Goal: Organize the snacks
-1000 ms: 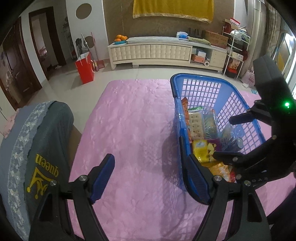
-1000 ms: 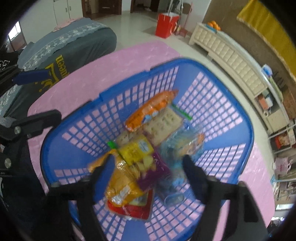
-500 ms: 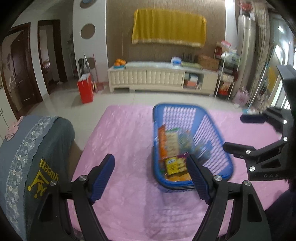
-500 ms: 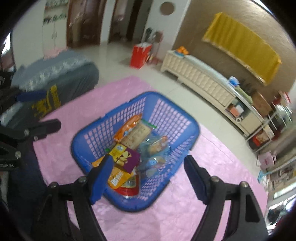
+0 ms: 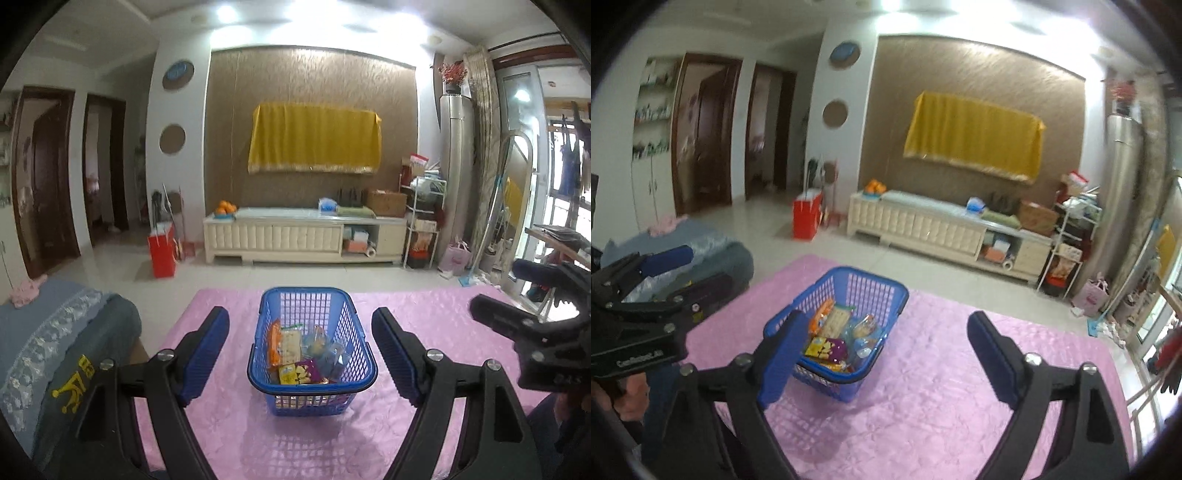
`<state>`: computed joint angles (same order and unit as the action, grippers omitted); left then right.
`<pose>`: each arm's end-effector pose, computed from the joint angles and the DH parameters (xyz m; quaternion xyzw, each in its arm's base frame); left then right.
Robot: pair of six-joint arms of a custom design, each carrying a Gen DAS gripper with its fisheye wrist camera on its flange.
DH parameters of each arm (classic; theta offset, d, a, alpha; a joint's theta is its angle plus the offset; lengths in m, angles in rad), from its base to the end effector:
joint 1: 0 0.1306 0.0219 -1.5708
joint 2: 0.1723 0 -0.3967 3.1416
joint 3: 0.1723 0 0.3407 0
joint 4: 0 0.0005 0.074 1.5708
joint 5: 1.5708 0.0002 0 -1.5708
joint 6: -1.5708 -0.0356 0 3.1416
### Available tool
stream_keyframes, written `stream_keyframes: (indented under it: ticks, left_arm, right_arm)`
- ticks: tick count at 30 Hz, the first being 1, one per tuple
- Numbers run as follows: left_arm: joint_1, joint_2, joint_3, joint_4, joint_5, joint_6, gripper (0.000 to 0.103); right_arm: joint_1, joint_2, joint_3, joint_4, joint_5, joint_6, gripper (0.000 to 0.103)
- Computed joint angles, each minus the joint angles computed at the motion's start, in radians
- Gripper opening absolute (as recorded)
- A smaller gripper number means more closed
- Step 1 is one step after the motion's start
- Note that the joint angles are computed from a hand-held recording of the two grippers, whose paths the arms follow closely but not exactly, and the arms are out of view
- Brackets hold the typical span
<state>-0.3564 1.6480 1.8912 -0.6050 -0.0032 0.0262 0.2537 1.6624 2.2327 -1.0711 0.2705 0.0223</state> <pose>0.5181 -0.1933 0.5581 0.1343 0.8117 -0.1068 0.5582 0.4934 0.1176 0.6453 -0.0492 0.8538 -0.0569 0.5152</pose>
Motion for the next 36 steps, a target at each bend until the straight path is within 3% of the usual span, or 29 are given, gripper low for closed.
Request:
stream_keyframes:
  ticks: [4, 6, 9, 12, 36]
  left_arm:
    - [-0.017, -0.041, -0.054, 0.012, 0.011, 0.000, 0.078]
    - [-0.028, -0.059, -0.075, 0.011, -0.002, -0.006, 0.086]
    - [-0.041, -0.096, -0.128, 0.046, -0.028, -0.009, 0.090]
    - [-0.051, -0.119, -0.158, 0.052, -0.041, -0.004, 0.103]
    - [-0.088, -0.148, -0.183, 0.013, -0.051, 0.003, 0.103]
  right_arm:
    - [0.017, -0.100, -0.176, 0.137, 0.060, -0.033, 0.096]
    - [0.015, -0.133, -0.224, 0.159, 0.059, -0.081, 0.100]
    - [0.000, -0.158, -0.255, 0.153, 0.010, -0.137, 0.103]
    - [-0.005, -0.181, -0.291, 0.153, 0.011, -0.172, 0.103]
    - [0.029, -0.238, -0.362, 0.139, 0.060, -0.202, 0.103]
